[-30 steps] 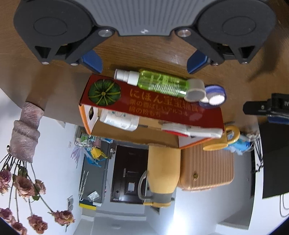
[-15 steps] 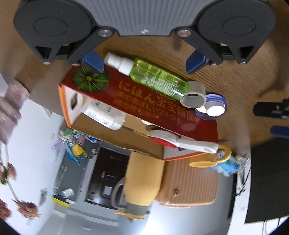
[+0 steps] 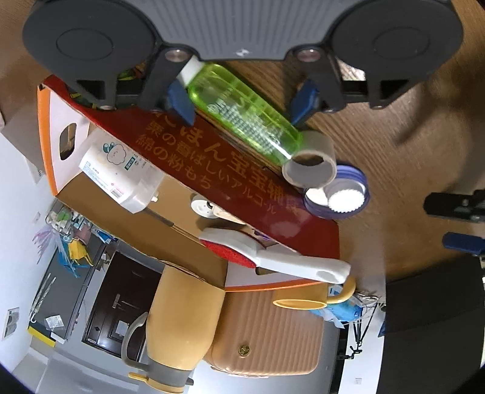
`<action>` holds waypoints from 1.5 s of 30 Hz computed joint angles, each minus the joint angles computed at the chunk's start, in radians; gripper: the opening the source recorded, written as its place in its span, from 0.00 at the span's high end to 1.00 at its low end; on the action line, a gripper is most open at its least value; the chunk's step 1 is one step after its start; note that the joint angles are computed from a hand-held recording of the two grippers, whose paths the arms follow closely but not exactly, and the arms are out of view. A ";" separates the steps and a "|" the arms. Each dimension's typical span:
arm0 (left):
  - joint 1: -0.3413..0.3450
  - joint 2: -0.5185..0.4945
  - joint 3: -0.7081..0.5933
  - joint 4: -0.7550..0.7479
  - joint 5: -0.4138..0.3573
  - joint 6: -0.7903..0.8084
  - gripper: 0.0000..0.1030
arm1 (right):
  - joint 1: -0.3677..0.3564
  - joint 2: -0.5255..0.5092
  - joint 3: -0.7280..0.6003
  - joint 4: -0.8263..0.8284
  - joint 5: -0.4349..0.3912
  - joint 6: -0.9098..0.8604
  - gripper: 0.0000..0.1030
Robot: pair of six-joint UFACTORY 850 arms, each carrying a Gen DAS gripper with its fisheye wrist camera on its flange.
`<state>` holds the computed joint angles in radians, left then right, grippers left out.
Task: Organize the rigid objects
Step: 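Grasp the green spray bottle with the right tool, then close the left tool on the blue-rimmed cap while the right holds the green bottle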
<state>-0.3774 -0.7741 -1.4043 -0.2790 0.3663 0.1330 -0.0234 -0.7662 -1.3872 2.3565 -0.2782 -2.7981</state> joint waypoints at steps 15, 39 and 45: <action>0.001 -0.004 -0.006 -0.005 -0.015 -0.005 0.00 | 0.006 0.073 0.117 -0.079 -0.038 0.163 0.70; -0.020 -0.029 -0.060 -0.140 -0.041 0.148 0.00 | -0.050 0.154 0.339 0.482 -0.399 0.020 0.71; -0.038 -0.057 -0.114 -0.235 -0.026 0.286 0.03 | -0.063 0.164 0.359 0.498 -0.426 0.013 0.71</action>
<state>-0.4154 -0.8311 -1.5188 -0.5136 0.3402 0.4193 -0.0864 -0.6024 -1.0286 2.8544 -0.7044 -2.7854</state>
